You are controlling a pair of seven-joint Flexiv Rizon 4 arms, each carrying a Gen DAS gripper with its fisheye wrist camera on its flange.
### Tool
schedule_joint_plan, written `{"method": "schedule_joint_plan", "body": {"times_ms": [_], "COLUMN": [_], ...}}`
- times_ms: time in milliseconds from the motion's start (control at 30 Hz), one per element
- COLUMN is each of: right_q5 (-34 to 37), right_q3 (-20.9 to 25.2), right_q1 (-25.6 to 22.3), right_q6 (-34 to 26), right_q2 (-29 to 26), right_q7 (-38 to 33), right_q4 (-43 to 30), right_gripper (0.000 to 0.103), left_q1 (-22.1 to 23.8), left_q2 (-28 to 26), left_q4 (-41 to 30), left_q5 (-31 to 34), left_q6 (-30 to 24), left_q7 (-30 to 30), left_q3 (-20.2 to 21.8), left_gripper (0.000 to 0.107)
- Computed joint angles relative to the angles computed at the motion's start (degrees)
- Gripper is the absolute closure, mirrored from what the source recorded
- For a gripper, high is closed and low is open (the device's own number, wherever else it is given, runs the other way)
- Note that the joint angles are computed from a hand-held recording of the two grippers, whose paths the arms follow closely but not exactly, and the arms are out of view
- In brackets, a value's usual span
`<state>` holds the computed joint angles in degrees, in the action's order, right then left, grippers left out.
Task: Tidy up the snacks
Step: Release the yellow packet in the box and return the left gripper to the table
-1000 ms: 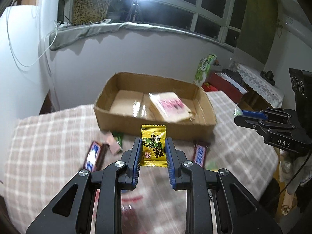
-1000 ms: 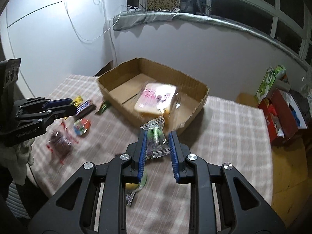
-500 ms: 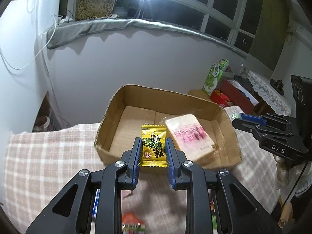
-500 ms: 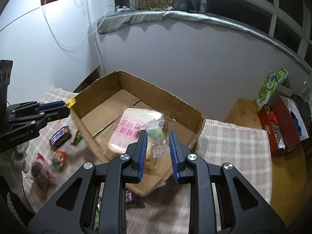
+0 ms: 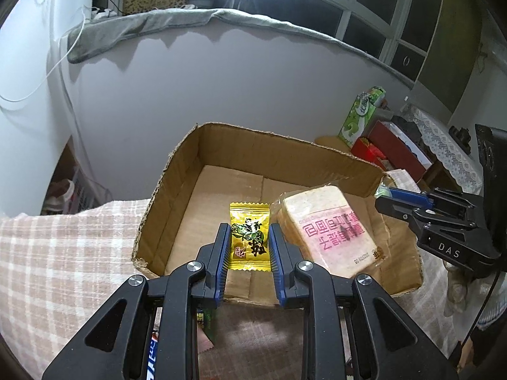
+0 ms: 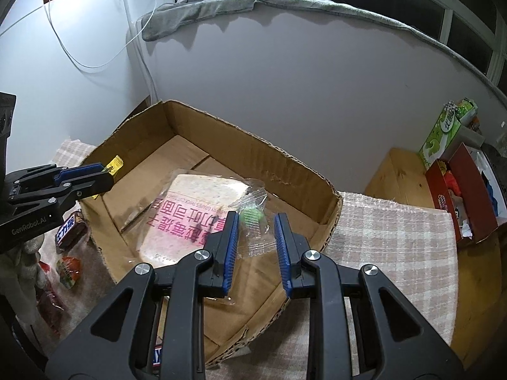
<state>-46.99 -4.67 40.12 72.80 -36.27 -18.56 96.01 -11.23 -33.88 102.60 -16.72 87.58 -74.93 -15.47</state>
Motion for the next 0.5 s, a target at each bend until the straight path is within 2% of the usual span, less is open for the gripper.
{"method": "schedule_joint_plan", "body": {"times_ms": [67,133,167,200,367,500], "right_q5": [0.3,-0.3,-1.8,-3.0,-6.0,-9.2], "right_q3": [0.2,-0.5,-1.9,-2.6,-2.2,-1.6], "right_q1": [-0.2,0.4,1.3,1.7,1.4,1.1], "right_q6": [-0.2,-0.2,0.2,0.4,0.0,-0.1], "right_q2": [-0.2,0.1,0.6,0.8,2.6,4.6], "right_q7": [-0.4,0.5,2.1,3.2,5.7,8.8], "right_q4": [-0.3,0.0,0.6,0.9,2.2,3.8], "right_gripper": [0.078,0.06,0.043,0.036,0.036,0.036], "left_q1": [-1.1,-0.9,-0.8,-0.8,-0.3,1.4], "left_q2": [0.0,0.1,0.2,0.3,1.8,3.4], "left_q4": [-0.5,-0.4,-0.5,-0.5,1.2,3.1], "left_q5": [0.1,0.0,0.0,0.0,0.1,-0.4], "left_q6": [-0.6,-0.6,-0.7,-0.9,0.2,1.5], "left_q7": [-1.0,-1.3,-1.3,-1.4,-1.6,-1.0], "left_q3": [1.5,1.3,1.3,1.3,0.9,-1.3], "left_gripper": [0.08,0.075,0.073,0.07,0.068,0.068]}}
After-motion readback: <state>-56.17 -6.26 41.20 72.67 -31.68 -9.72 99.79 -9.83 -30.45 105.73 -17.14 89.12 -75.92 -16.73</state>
